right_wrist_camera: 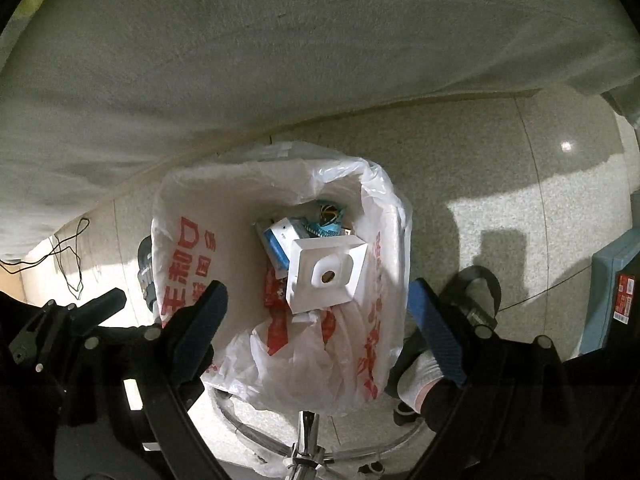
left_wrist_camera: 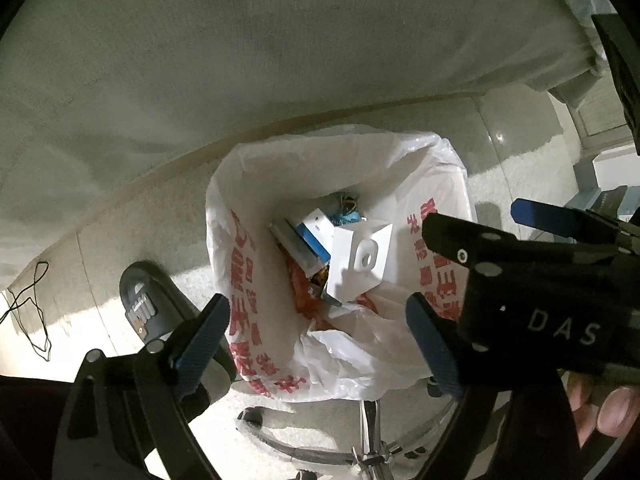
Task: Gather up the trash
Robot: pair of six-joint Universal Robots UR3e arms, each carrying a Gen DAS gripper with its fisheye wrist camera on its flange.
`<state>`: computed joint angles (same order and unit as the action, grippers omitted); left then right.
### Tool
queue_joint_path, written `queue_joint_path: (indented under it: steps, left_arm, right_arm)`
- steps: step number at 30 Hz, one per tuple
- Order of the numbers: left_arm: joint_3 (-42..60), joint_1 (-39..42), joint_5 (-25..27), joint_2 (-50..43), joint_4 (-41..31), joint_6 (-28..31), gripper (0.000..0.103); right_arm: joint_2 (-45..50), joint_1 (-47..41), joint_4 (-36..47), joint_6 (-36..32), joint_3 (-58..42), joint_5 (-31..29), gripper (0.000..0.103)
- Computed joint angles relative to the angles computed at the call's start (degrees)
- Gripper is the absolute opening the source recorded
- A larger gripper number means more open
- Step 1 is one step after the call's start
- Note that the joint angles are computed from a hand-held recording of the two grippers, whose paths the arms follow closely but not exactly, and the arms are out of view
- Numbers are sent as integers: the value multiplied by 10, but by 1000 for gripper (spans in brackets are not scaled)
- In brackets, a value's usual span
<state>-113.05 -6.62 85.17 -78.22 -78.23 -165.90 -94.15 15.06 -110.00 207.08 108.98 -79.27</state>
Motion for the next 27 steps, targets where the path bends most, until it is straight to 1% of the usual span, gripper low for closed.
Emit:
queue_joint_path:
  steps: [1, 3, 4, 9, 14, 19, 23, 27]
  left_arm:
    - [-3, 2, 0, 5, 4, 1, 89]
    - [-5, 7, 1, 10, 7, -1, 91]
    - [-4, 11, 2, 15, 7, -4, 93]
    - [0, 33, 3, 35, -4, -10, 95]
    - [5, 48, 26, 69, -11, -11, 95]
    - [19, 61, 37, 105, -23, -6, 95]
    - [46, 102, 10, 156, -49, -4, 95]
    - [106, 143, -12, 194, -82, -10, 95]
  right_arm:
    - [-5, -3, 1, -2, 3, 2, 90]
    - [-23, -12, 0, -6, 16, 11, 96]
    - [-28, -17, 7, -11, 12, 15, 96]
    - [-47, -6, 26, -9, -3, 6, 96]
    - [-86, -2, 42, 3, -24, 9, 96]
    - [-112, 10, 76, 15, -74, -3, 96]
    - [-132, 21, 111, 20, -125, -14, 96]
    - [-138, 38, 167, 11, -222, -32, 96]
